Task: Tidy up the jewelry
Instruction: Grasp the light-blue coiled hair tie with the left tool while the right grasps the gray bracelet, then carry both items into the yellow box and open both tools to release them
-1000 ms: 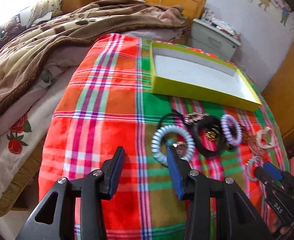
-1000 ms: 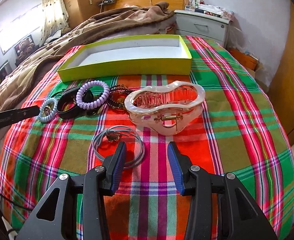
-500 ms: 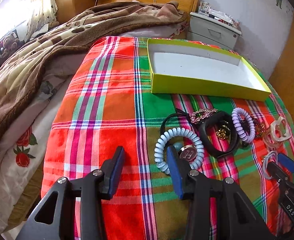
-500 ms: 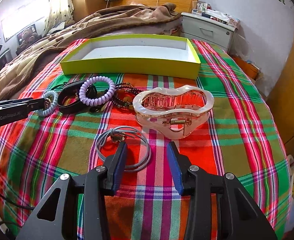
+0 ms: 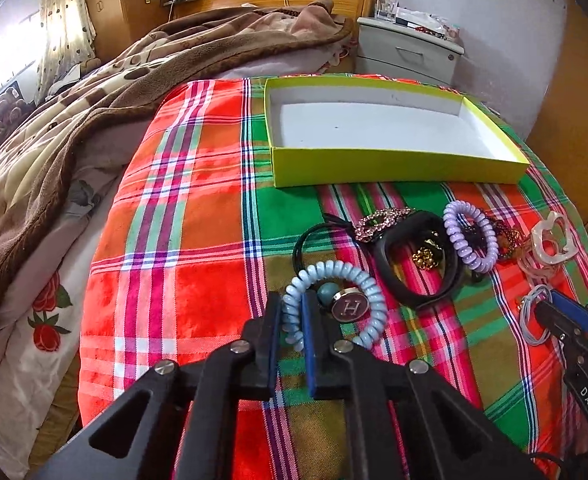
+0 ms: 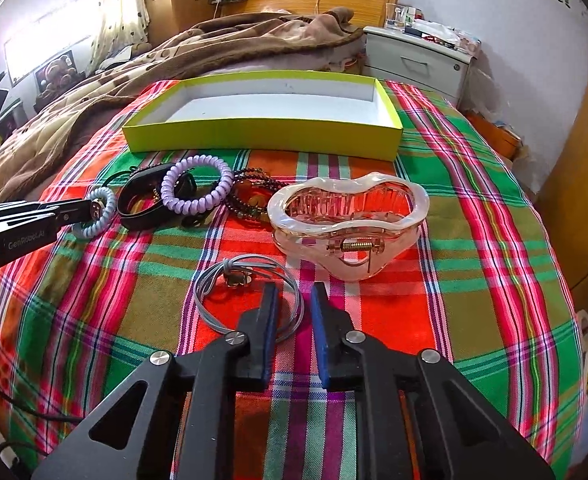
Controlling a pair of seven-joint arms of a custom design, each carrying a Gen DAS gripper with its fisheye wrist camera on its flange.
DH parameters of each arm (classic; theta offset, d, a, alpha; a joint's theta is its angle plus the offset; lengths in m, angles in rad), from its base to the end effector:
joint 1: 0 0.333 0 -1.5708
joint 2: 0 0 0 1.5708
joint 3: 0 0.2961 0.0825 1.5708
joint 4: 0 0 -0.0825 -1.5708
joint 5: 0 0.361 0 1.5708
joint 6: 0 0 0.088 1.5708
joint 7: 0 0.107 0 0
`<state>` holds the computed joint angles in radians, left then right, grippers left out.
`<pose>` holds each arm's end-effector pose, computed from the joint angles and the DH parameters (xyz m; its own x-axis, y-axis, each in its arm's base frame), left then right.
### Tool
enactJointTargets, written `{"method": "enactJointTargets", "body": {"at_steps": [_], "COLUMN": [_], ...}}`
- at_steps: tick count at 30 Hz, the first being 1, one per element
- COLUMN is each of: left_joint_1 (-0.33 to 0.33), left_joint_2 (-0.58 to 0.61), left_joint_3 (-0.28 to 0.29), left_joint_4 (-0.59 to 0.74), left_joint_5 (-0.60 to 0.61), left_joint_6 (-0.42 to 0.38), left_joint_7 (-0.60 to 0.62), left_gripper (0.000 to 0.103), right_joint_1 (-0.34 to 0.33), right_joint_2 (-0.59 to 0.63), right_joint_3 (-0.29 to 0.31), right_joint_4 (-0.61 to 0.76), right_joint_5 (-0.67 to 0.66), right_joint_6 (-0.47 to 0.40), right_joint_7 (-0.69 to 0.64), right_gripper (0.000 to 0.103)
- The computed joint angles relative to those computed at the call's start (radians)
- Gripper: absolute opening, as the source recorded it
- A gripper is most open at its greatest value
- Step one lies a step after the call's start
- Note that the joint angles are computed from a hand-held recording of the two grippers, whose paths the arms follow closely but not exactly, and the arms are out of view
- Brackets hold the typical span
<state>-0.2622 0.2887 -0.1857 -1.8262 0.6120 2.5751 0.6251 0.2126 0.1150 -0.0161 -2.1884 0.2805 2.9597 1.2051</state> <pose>0.5762 -0.2771 0.4211 0.0698 -0.9975 0.0144 -0.8229 -0.0658 -0.5644 0.5653 0.0938 0.4046 0.2936 -0.9558 0.0176 -0.7493 -0.2415 -0.6166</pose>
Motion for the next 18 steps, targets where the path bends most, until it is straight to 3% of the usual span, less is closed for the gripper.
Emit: {"method": "enactJointTargets", "body": {"at_steps": [6,12,18], "left_joint_1": [0.018,0.022,0.027], "left_joint_2": [-0.020,-0.049,-0.086], "left_joint_3": [-0.007,-0.005,-0.002], "left_joint_4": [-0.037,-0.075,-0.105], "left_joint_5": [-0.034,-0.033,-0.016], "left_joint_6": [0.049,0.088,0.118], "left_joint_7": [0.004,-0.018,-0.050], "left_gripper": [0.010,0.010,0.010], "right_joint_1": [-0.008,-0.020,-0.036], "right_joint_2": [-0.003,-0.012,-0.035], "right_joint_3": [0.012,0.030,0.063], "right_joint_4": [-0.004,-0.009,-0.009], "right_joint_5": [0.050,0.141,0.323], "right_joint_6": [0.013,0.031,0.043], "right_joint_7": [-0.033,-0.095,-0.248], "right_gripper": [0.004,0.003,0.003]}}
